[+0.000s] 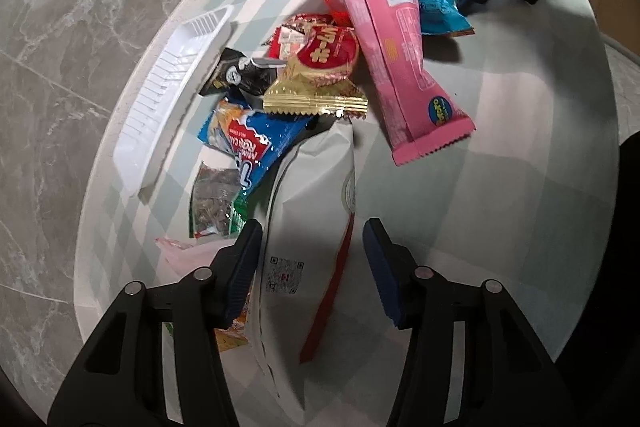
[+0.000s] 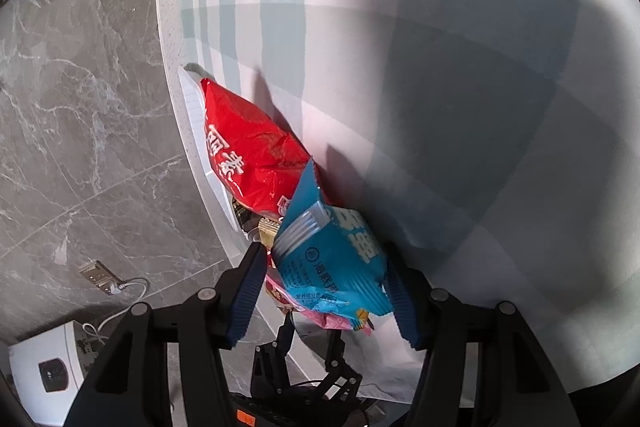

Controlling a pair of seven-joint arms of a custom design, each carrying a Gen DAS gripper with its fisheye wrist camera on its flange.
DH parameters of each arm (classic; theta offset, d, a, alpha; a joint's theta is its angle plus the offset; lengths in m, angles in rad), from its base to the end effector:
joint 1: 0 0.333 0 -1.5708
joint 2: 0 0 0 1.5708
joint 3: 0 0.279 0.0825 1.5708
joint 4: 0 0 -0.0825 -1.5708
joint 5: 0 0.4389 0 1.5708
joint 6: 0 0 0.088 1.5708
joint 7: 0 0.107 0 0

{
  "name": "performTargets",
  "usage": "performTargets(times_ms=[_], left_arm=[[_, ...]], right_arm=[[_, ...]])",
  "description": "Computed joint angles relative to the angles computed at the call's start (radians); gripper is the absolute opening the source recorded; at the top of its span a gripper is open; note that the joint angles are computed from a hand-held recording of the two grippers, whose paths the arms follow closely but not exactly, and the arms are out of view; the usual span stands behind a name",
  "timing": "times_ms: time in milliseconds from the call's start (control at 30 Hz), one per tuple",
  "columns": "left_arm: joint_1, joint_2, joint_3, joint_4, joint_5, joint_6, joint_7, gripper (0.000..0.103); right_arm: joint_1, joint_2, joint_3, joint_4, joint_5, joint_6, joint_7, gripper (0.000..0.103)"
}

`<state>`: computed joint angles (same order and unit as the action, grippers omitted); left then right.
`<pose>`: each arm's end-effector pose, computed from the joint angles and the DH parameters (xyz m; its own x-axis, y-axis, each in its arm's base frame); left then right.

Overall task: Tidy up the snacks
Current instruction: 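Grasp the white long bag with the left tool while the right tool grasps the blue wafer packet, then carry the white bag and blue packet with both tools over the white tray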

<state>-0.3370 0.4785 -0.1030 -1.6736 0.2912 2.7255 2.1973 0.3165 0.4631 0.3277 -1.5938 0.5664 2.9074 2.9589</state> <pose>0.6731 -0.3194 0.3293 -0.8198 -0.3343 -0.4649 -0.2028 0.9288 -0.3103 0.6456 0.3987 0.4116 -0.7618 0.0248 -0.6474 -0.3880 0.7828 0.4865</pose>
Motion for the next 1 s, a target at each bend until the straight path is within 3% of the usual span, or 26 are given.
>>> performTargets(times_ms=[200,433,533,767,833,1000], left_arm=[[0.101,0.054,-0.101,0.140,-0.250,-0.264,0.131,0.020],[0.138,0.108,-0.116,0.249,-0.400,-0.418,0.147,0.018],[0.151,0.143,-0.119,0.316,-0.448,-0.494,0.135,0.018],[0.153,0.158,-0.115,0.347,-0.467,-0.527,0.154,0.018],[0.156,0.149,-0.116,0.335,-0.470,-0.525,0.163,0.018],[0.159,0.170,-0.116,0.368,-0.479,-0.547,0.173,0.018]], right_arm=[[0.013,0.012,-0.019,0.026,-0.041,-0.030,0.008,0.054],[0.030,0.038,-0.047,0.084,-0.109,-0.093,-0.001,0.051],[0.036,0.046,-0.067,0.119,-0.150,-0.167,-0.012,0.051],[0.061,0.145,-0.119,0.355,-0.264,-0.488,-0.075,0.058],[0.072,0.161,-0.127,0.383,-0.276,-0.506,-0.083,0.063],[0.091,0.165,-0.141,0.394,-0.296,-0.521,-0.079,0.063]])
